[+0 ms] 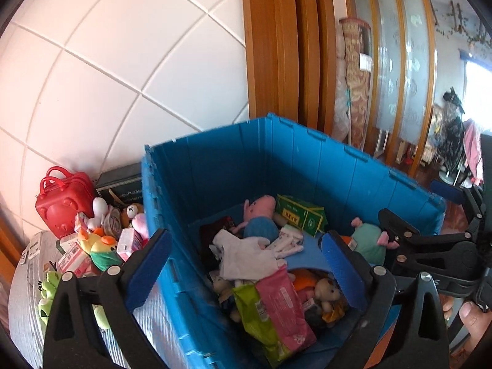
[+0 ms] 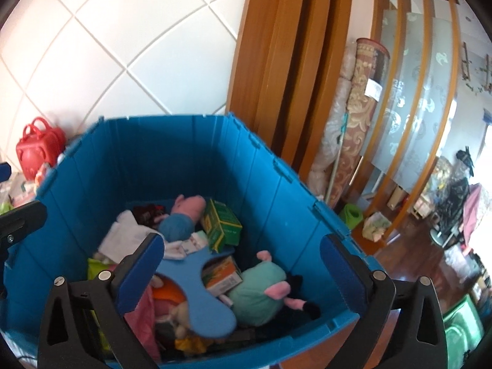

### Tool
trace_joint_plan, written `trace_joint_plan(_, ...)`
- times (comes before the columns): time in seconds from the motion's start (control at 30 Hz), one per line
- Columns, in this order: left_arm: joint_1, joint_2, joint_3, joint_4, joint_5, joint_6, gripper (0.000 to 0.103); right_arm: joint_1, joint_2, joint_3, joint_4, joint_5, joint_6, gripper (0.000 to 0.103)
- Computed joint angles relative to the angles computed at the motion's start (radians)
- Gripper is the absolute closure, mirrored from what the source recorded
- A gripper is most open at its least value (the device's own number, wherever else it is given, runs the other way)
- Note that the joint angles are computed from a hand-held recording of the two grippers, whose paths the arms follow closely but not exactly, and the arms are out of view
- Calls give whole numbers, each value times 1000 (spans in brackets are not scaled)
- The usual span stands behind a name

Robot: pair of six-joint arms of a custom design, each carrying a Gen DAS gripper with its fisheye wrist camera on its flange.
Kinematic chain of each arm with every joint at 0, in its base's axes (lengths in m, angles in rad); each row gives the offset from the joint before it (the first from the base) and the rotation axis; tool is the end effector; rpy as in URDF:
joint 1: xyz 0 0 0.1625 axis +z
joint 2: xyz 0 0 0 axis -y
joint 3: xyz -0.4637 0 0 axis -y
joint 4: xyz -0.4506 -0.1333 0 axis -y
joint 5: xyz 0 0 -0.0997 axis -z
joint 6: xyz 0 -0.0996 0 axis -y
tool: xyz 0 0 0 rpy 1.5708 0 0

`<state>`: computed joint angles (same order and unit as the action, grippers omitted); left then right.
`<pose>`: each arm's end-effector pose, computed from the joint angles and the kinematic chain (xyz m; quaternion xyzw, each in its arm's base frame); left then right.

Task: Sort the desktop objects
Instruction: 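Withdraw both tools from the bin back toward the pile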

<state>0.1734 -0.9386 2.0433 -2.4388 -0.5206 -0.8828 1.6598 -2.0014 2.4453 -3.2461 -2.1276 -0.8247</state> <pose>-0.5155 -0.3133 0.0625 0.2759 0.8159 -0.4097 0.3007 0.1093 -0.3178 0.4562 0.2038 -0.7744 0.4375 0.4090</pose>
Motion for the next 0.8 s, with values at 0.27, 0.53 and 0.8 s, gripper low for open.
trace_joint_plan(0.27,-57,-186,167,87,132,-120,4,191,-31,40,-21,41,132,0)
trace_joint_plan(0.53,-47,-511,317,532,109,-457,4,463,212,81,-270,-38,265,0)
trace_joint_plan(0.8,55,-855,444,1011,12,-708,4,578,497,69,-381,-35,366,0)
